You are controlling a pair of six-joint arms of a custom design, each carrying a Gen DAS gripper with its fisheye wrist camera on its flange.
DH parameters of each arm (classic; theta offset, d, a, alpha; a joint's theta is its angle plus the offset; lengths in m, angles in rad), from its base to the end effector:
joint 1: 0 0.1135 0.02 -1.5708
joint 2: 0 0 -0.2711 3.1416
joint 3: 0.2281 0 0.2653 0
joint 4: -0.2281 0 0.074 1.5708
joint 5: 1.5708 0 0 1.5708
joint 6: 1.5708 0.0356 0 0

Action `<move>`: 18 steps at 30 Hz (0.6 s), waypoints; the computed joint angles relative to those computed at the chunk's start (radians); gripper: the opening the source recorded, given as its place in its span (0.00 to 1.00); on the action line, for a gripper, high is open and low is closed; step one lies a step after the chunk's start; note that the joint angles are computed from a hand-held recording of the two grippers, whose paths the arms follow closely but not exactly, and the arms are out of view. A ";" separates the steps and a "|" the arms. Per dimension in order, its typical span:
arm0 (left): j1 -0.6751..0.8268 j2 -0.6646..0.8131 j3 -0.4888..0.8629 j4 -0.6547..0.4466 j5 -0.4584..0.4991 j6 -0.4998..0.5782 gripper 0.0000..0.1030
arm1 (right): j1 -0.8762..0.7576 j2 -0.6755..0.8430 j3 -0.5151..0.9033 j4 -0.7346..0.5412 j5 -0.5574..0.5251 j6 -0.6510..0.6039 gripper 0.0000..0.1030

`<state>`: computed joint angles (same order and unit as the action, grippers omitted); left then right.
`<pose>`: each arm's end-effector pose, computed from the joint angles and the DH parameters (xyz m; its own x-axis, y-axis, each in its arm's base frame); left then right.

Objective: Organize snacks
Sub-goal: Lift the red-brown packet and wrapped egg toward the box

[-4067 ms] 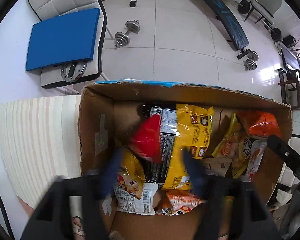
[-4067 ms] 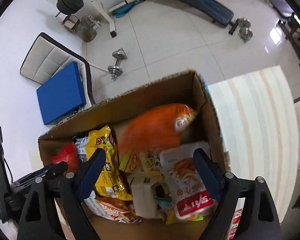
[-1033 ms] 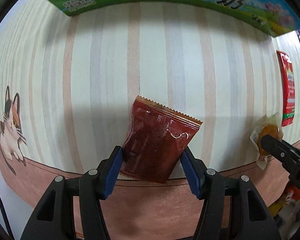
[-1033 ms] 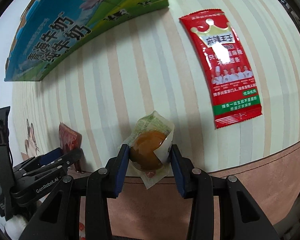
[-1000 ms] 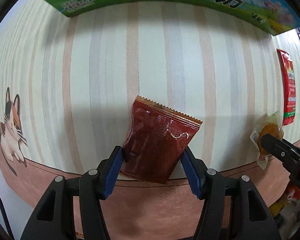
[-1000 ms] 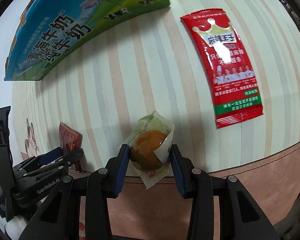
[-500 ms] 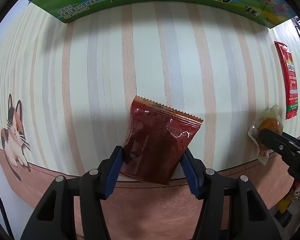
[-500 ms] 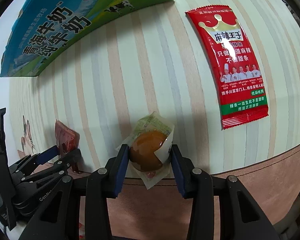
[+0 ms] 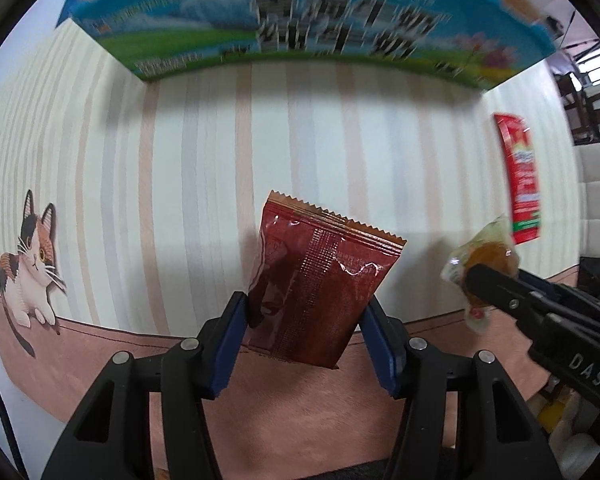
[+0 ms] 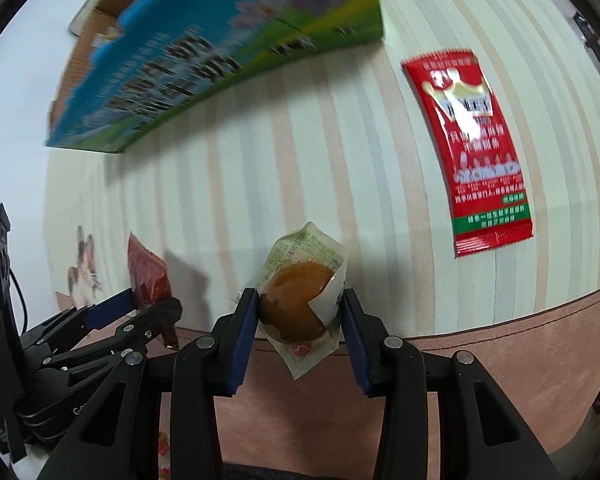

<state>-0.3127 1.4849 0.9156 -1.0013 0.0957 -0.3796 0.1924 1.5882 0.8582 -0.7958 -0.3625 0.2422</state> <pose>0.2338 -0.0792 0.1854 -0.9972 -0.0652 0.0352 -0.0681 0.9937 -0.0888 0.2549 0.0625 0.1497 -0.9986 0.0340 0.0413 0.0464 0.9338 0.3547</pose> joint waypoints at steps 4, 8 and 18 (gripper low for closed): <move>0.028 -0.067 0.081 -0.082 0.025 0.008 0.52 | -0.008 -0.063 0.054 -0.066 -0.034 -0.014 0.43; 0.076 -0.084 0.208 -0.157 0.060 0.036 0.52 | -0.037 -0.090 0.139 -0.134 -0.068 -0.044 0.43; 0.188 0.176 0.678 -0.280 0.136 0.150 0.52 | -0.072 0.059 0.517 -0.228 -0.132 -0.061 0.43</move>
